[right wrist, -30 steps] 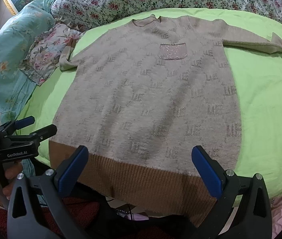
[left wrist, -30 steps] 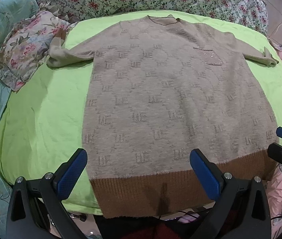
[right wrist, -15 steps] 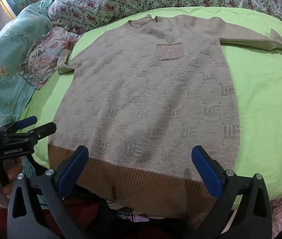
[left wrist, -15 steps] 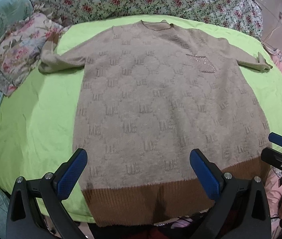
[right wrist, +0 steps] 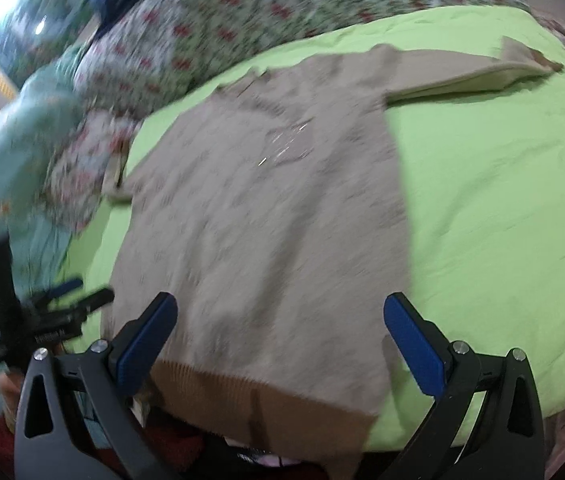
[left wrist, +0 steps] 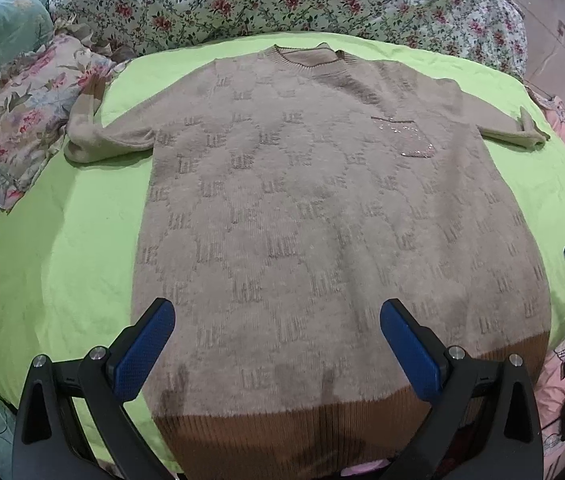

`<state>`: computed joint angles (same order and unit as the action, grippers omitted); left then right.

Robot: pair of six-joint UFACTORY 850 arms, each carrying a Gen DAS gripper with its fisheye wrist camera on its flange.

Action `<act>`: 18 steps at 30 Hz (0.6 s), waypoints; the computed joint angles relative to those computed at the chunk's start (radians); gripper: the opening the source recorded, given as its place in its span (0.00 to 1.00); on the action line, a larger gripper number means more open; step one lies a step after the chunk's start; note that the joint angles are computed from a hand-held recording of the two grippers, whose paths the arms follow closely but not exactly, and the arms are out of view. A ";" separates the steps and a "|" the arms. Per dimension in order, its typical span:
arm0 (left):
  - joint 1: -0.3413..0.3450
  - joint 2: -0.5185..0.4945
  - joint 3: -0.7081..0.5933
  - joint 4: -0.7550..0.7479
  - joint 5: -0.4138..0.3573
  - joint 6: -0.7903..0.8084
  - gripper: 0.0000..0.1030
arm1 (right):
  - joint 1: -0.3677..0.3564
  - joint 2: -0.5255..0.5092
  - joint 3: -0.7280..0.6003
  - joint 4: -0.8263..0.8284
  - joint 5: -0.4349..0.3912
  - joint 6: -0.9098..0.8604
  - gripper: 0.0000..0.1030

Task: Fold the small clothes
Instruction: 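Grasp a brown sleeve cuff with the right gripper and fold it across the body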

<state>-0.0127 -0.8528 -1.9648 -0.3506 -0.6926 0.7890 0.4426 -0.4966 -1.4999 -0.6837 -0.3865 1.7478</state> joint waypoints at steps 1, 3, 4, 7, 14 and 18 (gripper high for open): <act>-0.003 -0.012 -0.019 0.011 -0.008 -0.016 1.00 | -0.012 0.017 0.030 -0.057 0.015 0.068 0.99; -0.008 -0.033 -0.052 0.028 -0.021 -0.043 1.00 | -0.052 0.053 0.088 -0.113 0.035 0.149 0.96; -0.010 -0.042 -0.069 0.031 -0.029 -0.053 1.00 | -0.069 0.067 0.109 -0.129 0.042 0.176 0.88; -0.019 -0.065 -0.105 0.052 -0.038 -0.088 1.00 | -0.140 0.111 0.175 -0.217 0.056 0.286 0.73; -0.044 -0.153 -0.241 0.120 -0.105 -0.159 1.00 | -0.379 0.125 0.239 -0.416 0.060 0.518 0.73; -0.059 -0.212 -0.335 0.152 -0.137 -0.199 1.00 | -0.492 0.076 0.211 -0.453 0.095 0.564 0.69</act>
